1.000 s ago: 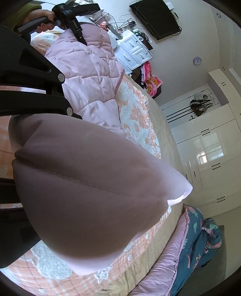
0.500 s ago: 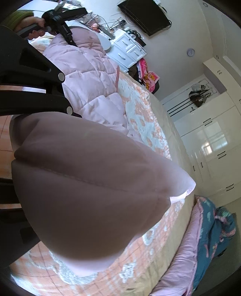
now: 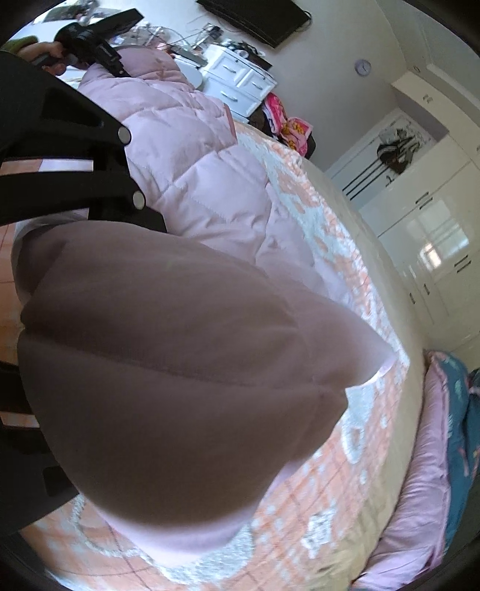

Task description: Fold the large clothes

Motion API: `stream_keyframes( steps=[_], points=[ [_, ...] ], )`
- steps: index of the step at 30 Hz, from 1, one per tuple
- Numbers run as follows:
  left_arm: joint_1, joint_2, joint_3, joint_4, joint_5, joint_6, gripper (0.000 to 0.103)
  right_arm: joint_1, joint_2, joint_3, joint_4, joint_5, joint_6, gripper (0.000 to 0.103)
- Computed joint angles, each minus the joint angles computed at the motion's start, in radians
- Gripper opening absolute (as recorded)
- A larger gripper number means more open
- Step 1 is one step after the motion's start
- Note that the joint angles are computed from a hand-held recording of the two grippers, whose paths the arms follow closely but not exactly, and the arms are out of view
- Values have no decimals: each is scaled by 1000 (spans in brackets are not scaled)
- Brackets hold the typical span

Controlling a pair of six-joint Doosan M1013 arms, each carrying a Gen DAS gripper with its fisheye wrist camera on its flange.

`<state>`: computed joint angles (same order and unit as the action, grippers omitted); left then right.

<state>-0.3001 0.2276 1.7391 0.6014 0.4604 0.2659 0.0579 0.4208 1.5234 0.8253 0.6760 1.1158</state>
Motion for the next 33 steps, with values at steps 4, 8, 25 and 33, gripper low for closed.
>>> stream_keyframes(
  steps=[4, 8, 25, 33],
  points=[
    [-2, 1, 0, -6, 4, -1, 32, -8, 0, -7, -44, 37, 104, 78],
    [1, -1, 3, -26, 5, 10, 37, -20, -21, 5, -43, 67, 119, 85],
    [-22, -80, 62, -19, 73, -30, 83, -59, -198, 152, -21, -30, -63, 99],
    [-87, -142, 77, 160, 157, -131, 94, -45, -264, 192, 41, -66, -203, 99]
  ],
)
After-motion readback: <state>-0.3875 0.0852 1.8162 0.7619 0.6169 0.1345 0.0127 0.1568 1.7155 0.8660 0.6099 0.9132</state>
